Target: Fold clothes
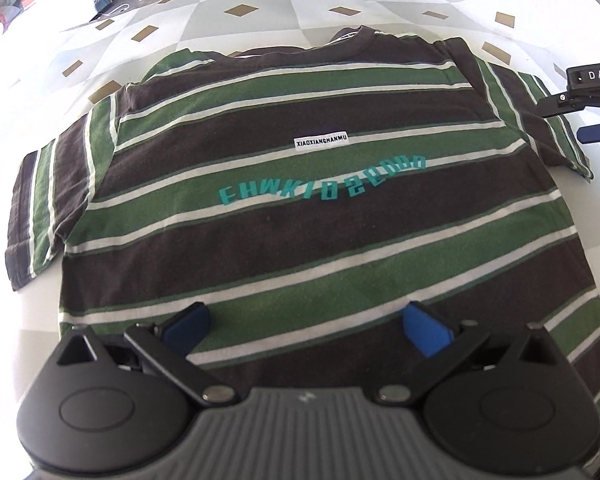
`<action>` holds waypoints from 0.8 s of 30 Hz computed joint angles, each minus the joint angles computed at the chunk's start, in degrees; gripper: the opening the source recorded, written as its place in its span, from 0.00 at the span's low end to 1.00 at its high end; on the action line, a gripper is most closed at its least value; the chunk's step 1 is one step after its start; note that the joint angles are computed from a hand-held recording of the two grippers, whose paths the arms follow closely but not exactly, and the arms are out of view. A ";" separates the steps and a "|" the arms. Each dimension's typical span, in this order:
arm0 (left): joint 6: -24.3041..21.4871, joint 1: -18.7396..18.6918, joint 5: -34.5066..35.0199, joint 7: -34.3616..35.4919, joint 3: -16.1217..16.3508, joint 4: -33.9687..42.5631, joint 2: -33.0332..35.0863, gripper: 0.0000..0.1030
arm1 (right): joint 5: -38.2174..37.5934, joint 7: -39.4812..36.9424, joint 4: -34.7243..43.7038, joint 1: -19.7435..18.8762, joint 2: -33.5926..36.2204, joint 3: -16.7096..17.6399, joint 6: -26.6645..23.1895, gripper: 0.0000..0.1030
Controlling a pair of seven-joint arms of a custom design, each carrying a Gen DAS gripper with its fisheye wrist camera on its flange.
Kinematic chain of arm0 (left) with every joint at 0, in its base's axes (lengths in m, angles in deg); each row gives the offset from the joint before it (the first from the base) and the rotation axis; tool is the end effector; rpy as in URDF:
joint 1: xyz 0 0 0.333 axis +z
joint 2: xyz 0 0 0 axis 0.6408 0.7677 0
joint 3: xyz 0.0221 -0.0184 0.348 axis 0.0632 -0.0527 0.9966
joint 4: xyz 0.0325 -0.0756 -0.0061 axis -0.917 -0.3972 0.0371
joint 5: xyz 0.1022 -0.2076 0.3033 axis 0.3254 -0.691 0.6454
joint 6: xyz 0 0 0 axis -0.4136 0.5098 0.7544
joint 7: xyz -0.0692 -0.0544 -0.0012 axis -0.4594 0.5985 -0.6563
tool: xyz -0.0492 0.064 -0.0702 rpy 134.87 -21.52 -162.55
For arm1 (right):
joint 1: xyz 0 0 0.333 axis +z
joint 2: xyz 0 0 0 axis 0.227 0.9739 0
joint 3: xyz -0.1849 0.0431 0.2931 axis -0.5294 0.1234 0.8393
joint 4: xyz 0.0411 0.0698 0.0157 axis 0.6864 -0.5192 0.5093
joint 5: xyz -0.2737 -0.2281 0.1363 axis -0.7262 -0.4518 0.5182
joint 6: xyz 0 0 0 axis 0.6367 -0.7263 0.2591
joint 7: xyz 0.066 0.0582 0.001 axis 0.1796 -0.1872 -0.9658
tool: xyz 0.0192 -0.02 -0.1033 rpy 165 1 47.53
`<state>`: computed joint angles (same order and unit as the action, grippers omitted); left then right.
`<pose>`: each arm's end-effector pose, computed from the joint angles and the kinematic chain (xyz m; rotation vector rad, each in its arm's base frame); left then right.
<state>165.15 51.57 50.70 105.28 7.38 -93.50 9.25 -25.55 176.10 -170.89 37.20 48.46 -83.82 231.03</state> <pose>0.5207 -0.0329 0.2903 -1.5464 2.4161 -0.5082 0.5400 0.1518 0.3193 -1.4304 2.2562 -0.4417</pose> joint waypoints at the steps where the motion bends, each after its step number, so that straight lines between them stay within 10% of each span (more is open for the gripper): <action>1: 0.10 0.08 -0.06 0.09 -0.12 0.02 0.07 1.00 | 0.17 0.32 -0.35 -0.23 0.10 -0.12 1.04 0.73; 6: 0.09 -0.25 0.62 -0.60 0.13 0.25 0.30 1.00 | -1.29 2.35 -0.85 3.47 0.97 -4.58 3.59 0.72; 11: 0.42 0.28 0.67 -0.40 -0.58 0.32 0.55 1.00 | -13.58 14.42 0.35 13.52 2.80 -16.18 5.30 0.57; 19: 0.28 0.35 1.46 -0.89 -0.73 0.47 0.66 1.00 | -21.98 18.32 2.46 11.80 2.68 -12.75 -0.59 0.17; 24: -0.20 0.68 1.30 -0.33 -0.96 0.52 0.53 1.00 | -27.18 27.81 2.13 8.57 2.39 -12.45 4.42 0.08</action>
<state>164.95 52.25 52.00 104.94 6.41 -92.98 9.78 -52.73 203.91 -168.75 45.77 50.85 -96.27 235.45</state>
